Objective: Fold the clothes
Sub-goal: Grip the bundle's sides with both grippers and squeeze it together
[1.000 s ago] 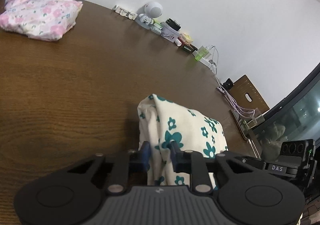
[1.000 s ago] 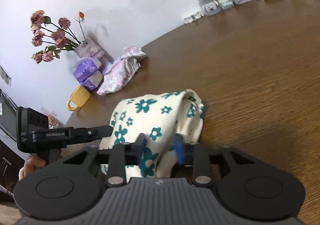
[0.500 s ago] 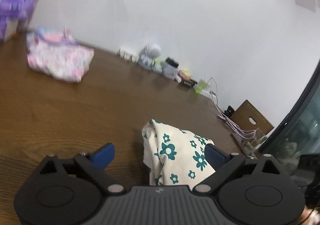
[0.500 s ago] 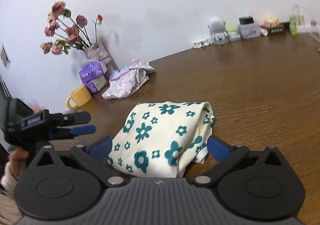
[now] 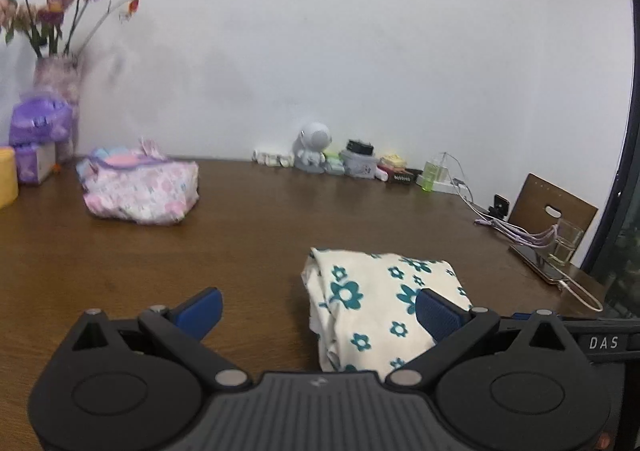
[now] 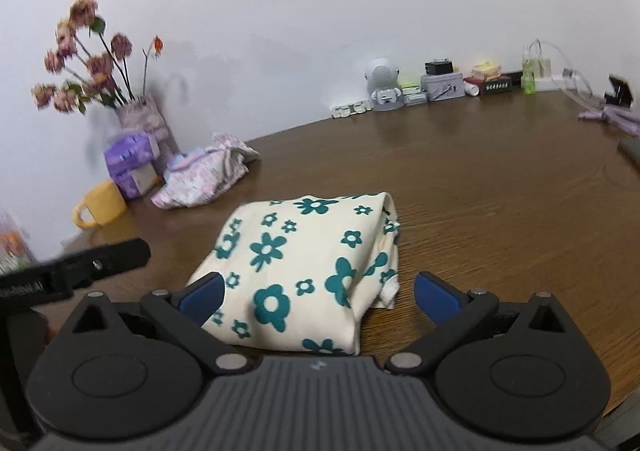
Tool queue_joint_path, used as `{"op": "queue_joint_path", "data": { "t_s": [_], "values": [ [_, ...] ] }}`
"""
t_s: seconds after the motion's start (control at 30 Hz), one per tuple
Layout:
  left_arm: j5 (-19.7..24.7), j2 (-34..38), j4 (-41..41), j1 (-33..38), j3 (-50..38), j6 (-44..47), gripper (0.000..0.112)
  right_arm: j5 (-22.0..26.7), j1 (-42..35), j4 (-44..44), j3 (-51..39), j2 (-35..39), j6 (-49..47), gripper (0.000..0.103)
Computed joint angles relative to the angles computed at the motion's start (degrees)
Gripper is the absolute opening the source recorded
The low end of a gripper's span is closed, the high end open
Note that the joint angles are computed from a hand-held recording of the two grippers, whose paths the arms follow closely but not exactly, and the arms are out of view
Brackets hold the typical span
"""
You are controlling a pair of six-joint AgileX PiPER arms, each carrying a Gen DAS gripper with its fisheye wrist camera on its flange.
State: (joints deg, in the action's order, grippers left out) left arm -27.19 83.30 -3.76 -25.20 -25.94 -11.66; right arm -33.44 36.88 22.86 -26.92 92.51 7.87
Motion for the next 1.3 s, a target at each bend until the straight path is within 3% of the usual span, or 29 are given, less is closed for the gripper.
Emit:
{"op": "queue_joint_path", "data": {
  "t_s": [0.13, 0.3, 0.4, 0.6, 0.73, 0.83, 1.0, 1.3],
  "values": [
    [1.5, 1.0, 4.5, 1.3, -1.0, -4.3, 0.103, 1.8, -2.7, -9.3, -0.1, -0.2, 7.4, 0.103],
    [2.6, 3.6, 23.1, 5.5, -4.0, -21.7, 0.103, 4.1, -2.2, -4.7, -1.9, 0.4, 2.7, 0.103],
    [2.6, 5.6, 34.3, 7.8, -6.5, -32.8, 0.103, 6.2, -5.2, -9.2, -3.7, 1.4, 6.5, 0.103],
    [3.4, 10.2, 54.5, 11.1, -14.1, -55.1, 0.103, 8.0, -12.9, -29.9, -8.0, 5.0, 23.9, 0.103],
    [3.4, 14.9, 72.5, 13.1, -21.5, -73.7, 0.103, 7.6, -18.6, -51.1, -12.2, 8.4, 42.4, 0.103],
    [2.9, 18.6, 82.7, 14.2, -26.5, -84.7, 0.103, 7.3, -21.3, -62.3, -15.2, 11.0, 52.4, 0.103],
    [-4.3, 25.4, 92.4, 17.6, -33.8, -98.1, 0.103, 3.7, -24.6, -72.4, -18.2, 14.7, 61.9, 0.103],
    [-15.0, 33.2, 99.7, 20.3, -43.2, -104.0, 0.102, -2.5, -28.5, -82.1, -22.4, 19.5, 70.8, 0.102]
  ]
}}
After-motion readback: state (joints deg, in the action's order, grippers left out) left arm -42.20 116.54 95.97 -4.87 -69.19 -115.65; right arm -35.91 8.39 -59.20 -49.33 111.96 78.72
